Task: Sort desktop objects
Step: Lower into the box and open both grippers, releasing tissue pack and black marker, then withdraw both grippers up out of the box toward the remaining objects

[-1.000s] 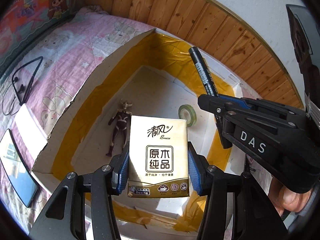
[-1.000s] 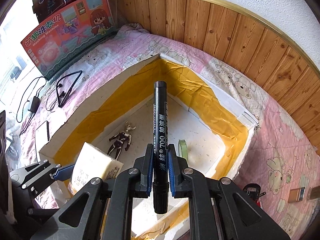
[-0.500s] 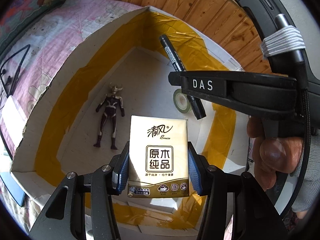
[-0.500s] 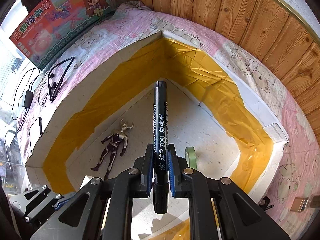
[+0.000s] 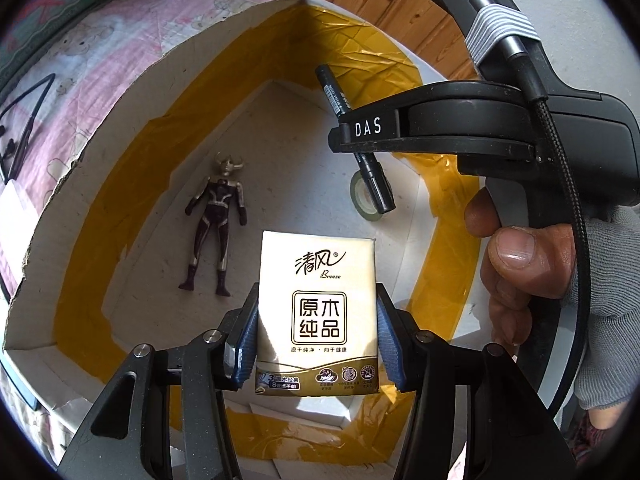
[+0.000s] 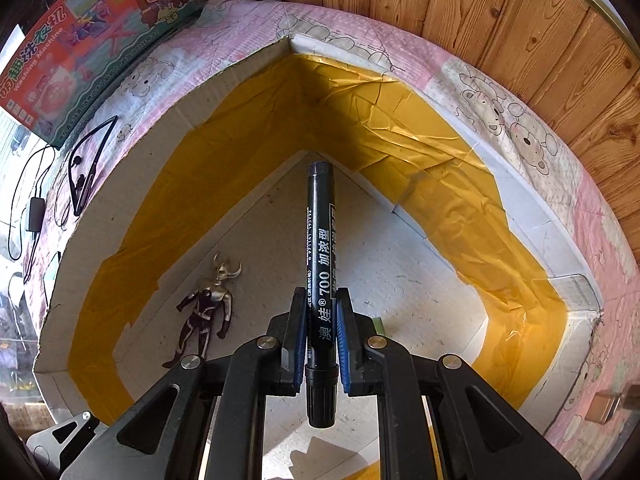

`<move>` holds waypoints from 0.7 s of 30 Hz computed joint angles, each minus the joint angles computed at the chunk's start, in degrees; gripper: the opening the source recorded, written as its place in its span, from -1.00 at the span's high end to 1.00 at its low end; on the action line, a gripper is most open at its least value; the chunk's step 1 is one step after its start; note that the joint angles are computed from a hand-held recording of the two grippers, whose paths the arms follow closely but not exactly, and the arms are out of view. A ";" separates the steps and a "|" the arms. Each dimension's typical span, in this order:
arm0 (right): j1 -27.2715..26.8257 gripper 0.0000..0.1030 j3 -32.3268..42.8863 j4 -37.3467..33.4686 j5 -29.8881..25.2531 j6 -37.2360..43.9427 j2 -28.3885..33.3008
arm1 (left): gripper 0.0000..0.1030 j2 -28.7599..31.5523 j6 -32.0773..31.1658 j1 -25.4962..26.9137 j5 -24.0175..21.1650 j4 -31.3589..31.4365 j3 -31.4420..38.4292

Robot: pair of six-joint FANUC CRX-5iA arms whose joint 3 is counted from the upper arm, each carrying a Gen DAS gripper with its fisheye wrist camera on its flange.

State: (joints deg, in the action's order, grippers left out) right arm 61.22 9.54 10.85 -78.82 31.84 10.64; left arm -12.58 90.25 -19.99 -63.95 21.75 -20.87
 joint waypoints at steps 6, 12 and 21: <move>-0.50 0.45 -0.58 -0.17 0.43 -1.32 -0.53 | -0.10 0.66 0.88 0.37 -0.85 0.23 0.18; -0.36 0.40 -0.91 -0.15 0.46 -1.83 -1.03 | -0.11 0.76 1.22 -0.01 -1.35 -0.20 0.49; 0.12 0.40 -1.13 -0.17 -0.41 -1.89 -1.78 | -0.11 0.92 1.29 -0.05 -1.55 -0.32 1.24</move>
